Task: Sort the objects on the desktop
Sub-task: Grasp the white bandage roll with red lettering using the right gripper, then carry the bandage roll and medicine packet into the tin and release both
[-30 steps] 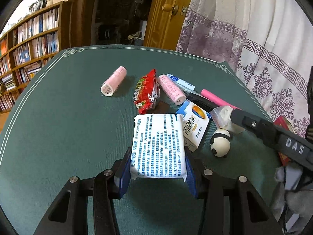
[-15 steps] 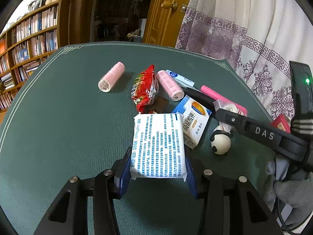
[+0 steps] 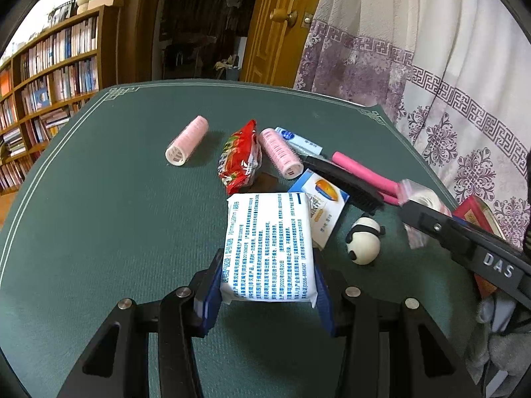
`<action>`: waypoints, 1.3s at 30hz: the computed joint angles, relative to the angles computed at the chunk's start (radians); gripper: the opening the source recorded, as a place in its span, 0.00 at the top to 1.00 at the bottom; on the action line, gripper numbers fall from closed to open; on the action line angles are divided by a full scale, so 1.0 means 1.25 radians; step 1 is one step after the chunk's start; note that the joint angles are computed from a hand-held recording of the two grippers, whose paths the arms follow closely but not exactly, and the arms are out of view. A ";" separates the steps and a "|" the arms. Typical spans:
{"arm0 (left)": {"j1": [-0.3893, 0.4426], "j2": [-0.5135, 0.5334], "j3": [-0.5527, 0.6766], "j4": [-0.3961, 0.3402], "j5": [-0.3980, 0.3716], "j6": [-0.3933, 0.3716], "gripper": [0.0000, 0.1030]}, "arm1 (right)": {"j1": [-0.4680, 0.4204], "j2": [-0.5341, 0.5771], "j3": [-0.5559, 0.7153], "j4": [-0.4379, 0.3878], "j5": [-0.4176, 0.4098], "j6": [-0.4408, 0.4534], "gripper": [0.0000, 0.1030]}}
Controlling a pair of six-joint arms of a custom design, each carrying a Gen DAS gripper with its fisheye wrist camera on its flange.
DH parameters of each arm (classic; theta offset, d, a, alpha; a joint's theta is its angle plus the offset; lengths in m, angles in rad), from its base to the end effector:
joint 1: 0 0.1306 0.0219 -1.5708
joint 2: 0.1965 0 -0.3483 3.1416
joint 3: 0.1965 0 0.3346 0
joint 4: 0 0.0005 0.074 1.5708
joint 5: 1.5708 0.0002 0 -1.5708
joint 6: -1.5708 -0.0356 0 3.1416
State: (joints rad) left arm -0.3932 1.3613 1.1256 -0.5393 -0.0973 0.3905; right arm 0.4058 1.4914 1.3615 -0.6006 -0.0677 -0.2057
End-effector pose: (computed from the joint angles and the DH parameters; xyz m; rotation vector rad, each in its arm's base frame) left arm 0.3898 -0.1585 0.3240 -0.0450 2.3571 -0.2723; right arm 0.4364 0.1896 0.3599 -0.2679 2.3156 0.3887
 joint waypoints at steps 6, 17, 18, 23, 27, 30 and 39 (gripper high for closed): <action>-0.028 -0.018 -0.001 -0.010 -0.021 0.002 0.53 | -0.013 -0.073 -0.059 0.008 0.003 0.011 0.51; -0.115 -0.033 0.031 -0.046 -0.108 -0.013 0.53 | -0.055 -0.208 -0.162 0.031 -0.017 0.010 0.51; -0.121 -0.032 0.035 -0.049 -0.112 -0.015 0.53 | -0.061 -0.221 -0.171 0.033 -0.022 0.008 0.51; -0.160 -0.020 0.063 -0.068 -0.133 -0.020 0.53 | -0.094 -0.267 -0.205 0.040 -0.044 0.006 0.51; -0.191 -0.003 0.094 -0.082 -0.130 -0.024 0.53 | -0.132 -0.311 -0.233 0.047 -0.063 0.009 0.51; -0.217 0.014 0.124 -0.092 -0.128 -0.031 0.53 | -0.172 -0.348 -0.253 0.047 -0.078 0.016 0.51; -0.287 0.084 0.228 -0.118 -0.108 -0.055 0.53 | -0.336 -0.433 -0.307 0.035 -0.102 0.042 0.51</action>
